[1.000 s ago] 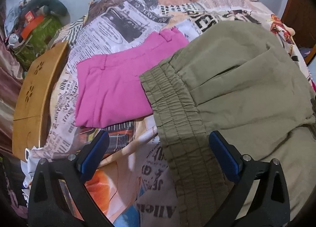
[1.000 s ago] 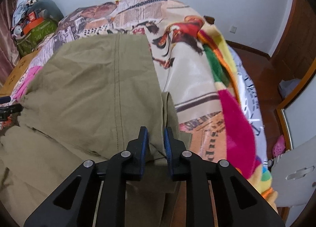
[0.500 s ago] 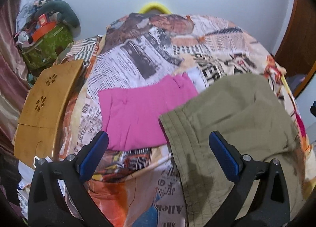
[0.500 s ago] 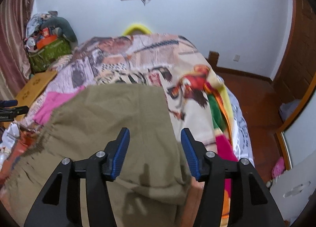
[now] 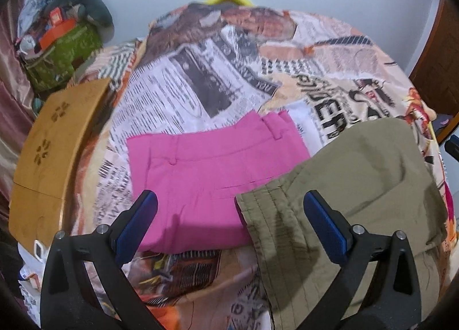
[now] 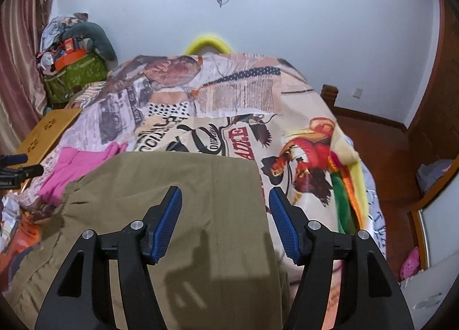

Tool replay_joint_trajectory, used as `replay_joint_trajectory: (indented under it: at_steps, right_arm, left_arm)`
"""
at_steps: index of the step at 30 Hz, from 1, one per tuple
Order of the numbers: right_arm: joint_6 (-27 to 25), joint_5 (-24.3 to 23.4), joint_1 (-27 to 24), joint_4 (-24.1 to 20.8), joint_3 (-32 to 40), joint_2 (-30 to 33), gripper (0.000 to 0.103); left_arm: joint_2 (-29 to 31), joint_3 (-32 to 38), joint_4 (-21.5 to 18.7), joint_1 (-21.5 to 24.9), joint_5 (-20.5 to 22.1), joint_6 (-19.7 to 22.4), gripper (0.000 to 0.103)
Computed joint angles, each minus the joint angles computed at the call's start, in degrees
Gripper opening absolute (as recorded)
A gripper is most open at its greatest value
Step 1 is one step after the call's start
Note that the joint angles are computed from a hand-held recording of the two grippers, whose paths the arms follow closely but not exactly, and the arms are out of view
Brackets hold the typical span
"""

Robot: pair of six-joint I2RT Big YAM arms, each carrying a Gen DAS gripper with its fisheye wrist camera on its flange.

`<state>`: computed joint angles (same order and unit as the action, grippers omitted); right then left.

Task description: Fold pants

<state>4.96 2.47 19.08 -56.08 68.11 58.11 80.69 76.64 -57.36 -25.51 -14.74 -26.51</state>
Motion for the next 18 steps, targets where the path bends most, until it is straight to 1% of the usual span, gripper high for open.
replay_joint_trajectory:
  at_steps: [4,7,10,14,15,16,18]
  right_arm:
    - [-0.1,-1.5,-2.3,1.0,0.7,3.8,0.059]
    - [0.1,-3.4,-3.9,2.2,1.4,6.6,0.059]
    - [0.7,-5.3,-5.2,2.3,2.5,9.6,0.059]
    - [1.5,-6.2,-5.9,2.6,3.5,12.9,0.059]
    - [1.8,-6.4,-5.9,2.2,3.8,14.0,0.059]
    - [2.1,-6.6,-5.8,2.1,3.9,14.6,0.059]
    - [3.2,-7.6,-6.0,3.3,3.5,15.0,0.059]
  left_arm:
    - [2.4,-0.6,1.3,1.1,2.7,-0.9,0.103]
    - [3.6,-1.1,2.3,1.6,4.1,-1.5,0.103]
    - [5.0,-1.1,2.7,1.9,5.8,-1.8,0.103]
    - [6.4,-0.8,3.4,1.5,6.3,-0.8,0.103]
    - [6.6,-0.8,3.7,1.4,6.5,-0.6,0.101]
    - [6.9,-0.7,3.9,1.4,7.2,-0.4,0.097]
    - [7.3,-0.7,4.3,1.7,9.0,-0.5,0.09]
